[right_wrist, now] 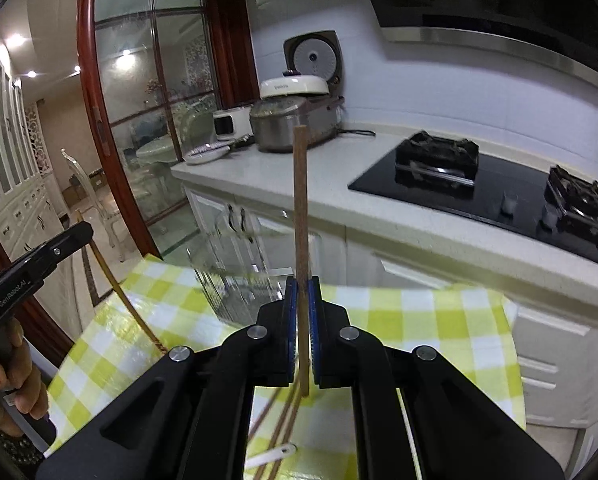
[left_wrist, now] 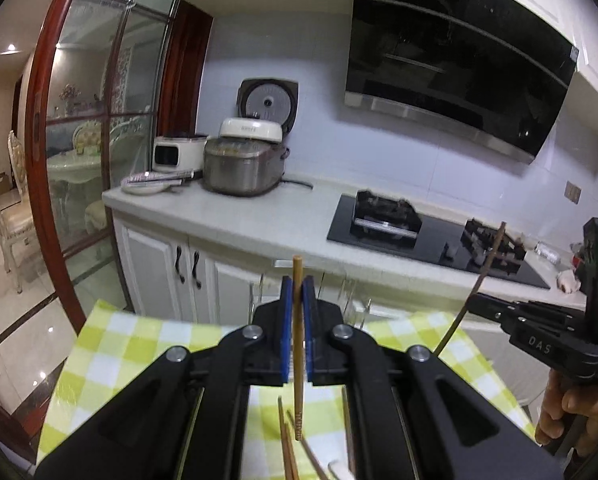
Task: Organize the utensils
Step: 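Carry both chopsticks over the wire rack and drop them in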
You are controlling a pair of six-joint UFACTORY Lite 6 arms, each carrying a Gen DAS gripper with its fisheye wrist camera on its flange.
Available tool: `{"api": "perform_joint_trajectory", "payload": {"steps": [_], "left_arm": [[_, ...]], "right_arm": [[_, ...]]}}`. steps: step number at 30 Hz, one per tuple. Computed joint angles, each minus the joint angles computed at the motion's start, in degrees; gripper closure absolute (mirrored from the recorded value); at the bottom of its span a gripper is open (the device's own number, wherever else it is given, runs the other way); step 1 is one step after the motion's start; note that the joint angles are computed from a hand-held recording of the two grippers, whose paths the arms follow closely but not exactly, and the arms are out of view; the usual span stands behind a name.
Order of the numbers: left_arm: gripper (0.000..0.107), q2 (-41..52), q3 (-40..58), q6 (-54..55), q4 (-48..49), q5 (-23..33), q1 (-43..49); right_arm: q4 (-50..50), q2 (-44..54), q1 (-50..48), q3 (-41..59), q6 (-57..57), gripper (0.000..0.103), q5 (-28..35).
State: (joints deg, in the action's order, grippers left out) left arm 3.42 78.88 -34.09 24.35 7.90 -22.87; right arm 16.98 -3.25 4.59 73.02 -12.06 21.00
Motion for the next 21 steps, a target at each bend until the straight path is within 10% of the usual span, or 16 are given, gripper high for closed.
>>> {"api": "perform_joint_trajectory", "payload": {"steps": [21], "left_arm": [[0.102, 32.7, 57.6, 17.3, -14.9, 13.7, 2.6]], "right_arm": [[-10.2, 36.2, 4.9, 65.5, 12.8, 0.096, 19.3]]}}
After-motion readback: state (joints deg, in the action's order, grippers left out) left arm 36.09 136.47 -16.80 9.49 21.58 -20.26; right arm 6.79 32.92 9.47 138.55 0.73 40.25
